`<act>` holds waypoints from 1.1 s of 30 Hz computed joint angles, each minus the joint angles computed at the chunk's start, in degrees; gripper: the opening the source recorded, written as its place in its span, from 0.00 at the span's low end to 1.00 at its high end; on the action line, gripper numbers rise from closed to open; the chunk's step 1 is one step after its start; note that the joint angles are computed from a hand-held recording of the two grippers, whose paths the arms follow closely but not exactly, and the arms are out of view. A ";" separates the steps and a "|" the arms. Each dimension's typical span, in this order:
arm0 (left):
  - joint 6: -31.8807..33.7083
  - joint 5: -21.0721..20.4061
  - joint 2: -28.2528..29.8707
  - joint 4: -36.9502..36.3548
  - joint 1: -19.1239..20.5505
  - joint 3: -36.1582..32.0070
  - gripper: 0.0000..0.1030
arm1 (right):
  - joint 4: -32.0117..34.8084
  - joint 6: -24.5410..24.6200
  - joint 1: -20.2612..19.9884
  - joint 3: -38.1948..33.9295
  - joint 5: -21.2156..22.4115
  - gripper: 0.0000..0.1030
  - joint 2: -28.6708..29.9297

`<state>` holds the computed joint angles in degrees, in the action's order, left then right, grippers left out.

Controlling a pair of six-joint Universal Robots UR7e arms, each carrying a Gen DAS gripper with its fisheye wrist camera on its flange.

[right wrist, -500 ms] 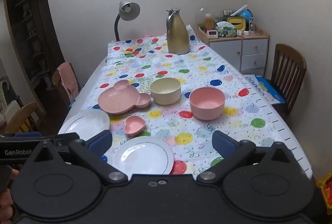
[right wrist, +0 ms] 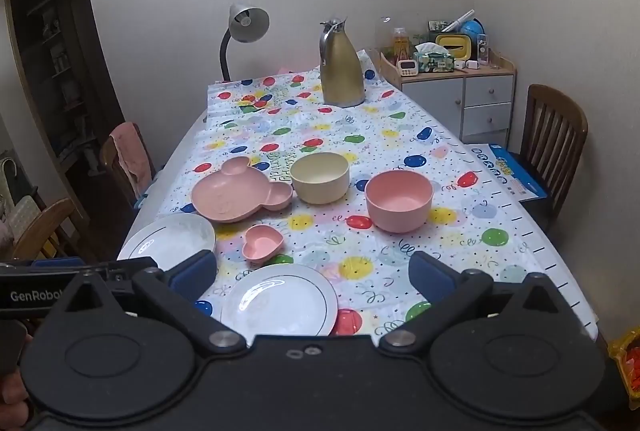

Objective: Organize plates and bowls

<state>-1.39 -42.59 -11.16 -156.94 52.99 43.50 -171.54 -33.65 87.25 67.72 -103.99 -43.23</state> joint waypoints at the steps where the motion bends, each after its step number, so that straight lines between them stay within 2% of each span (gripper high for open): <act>1: -0.09 -0.03 -0.04 0.08 -0.03 0.01 0.98 | -0.28 -0.04 0.05 0.36 0.12 1.00 -0.18; 33: 0.00 0.45 -1.25 -0.37 -0.52 1.25 0.98 | -0.79 -1.39 0.66 0.52 0.53 0.99 -0.61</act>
